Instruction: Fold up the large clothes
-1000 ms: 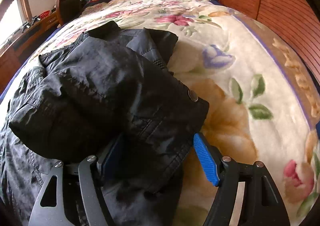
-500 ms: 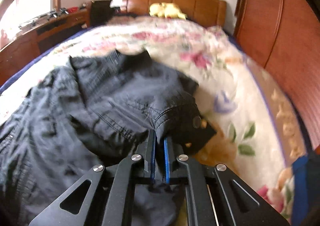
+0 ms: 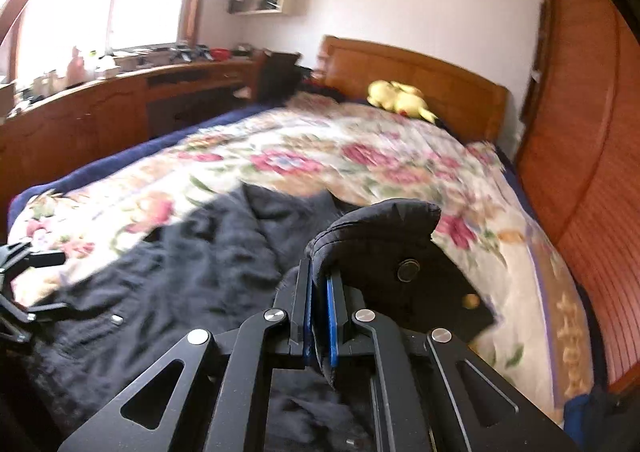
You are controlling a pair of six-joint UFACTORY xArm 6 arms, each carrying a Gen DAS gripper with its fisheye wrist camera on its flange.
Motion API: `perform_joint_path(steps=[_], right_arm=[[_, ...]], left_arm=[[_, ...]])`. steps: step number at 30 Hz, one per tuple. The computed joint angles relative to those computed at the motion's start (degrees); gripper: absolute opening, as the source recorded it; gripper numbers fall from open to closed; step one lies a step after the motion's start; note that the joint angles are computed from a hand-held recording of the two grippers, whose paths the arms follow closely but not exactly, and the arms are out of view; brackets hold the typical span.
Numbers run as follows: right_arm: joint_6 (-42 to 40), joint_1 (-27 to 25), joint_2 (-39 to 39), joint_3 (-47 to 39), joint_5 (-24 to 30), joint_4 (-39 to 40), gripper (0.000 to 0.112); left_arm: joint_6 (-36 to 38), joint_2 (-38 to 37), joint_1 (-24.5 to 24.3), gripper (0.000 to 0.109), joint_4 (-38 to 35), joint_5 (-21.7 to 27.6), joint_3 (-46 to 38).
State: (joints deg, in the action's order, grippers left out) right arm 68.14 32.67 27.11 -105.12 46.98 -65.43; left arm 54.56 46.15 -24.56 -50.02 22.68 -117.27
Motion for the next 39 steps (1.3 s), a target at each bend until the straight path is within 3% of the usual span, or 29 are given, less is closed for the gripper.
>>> perform_joint_path(steps=[5,16,19,21,23,27,39], right_arm=[[-6.47,2.87,4.24,-5.99,-0.55,3.54,0.006],[-15.56,3.28,5.23,-5.19,-5.33,15.99,0.006],[-19.76,3.23,6.63,-7.32,-2.54,20.71,0.006],[-19.2,3.93,7.06,-8.58,-0.37,20.18,0.006],[-17.26,4.31,5.47,-6.48,-2.22,19.26,0.009],[-12.73,5.17,2.37,-2.33,-3.39,15.61,0.03],[8.31,4.6,-5.96,15.58,0.14,6.0,0.037]], left_arm=[[3.15,-2.54,1.29,0.079,-2.65,-1.51,3.84],[4.7,-3.7,2.9,0.079,-4.33,-3.08,5.93],[4.49,-3.54,2.95,0.079,-4.07,-3.03,5.74],[4.61,-3.65,2.86,0.079,-4.07,-3.12,5.88],[4.19,-3.51,2.76,0.079,-3.47,-3.22,5.79],[2.97,-2.82,2.43,0.079,-2.27,-2.94,4.85],[-0.31,-0.34,0.15,0.079,2.44,-1.95,2.06]])
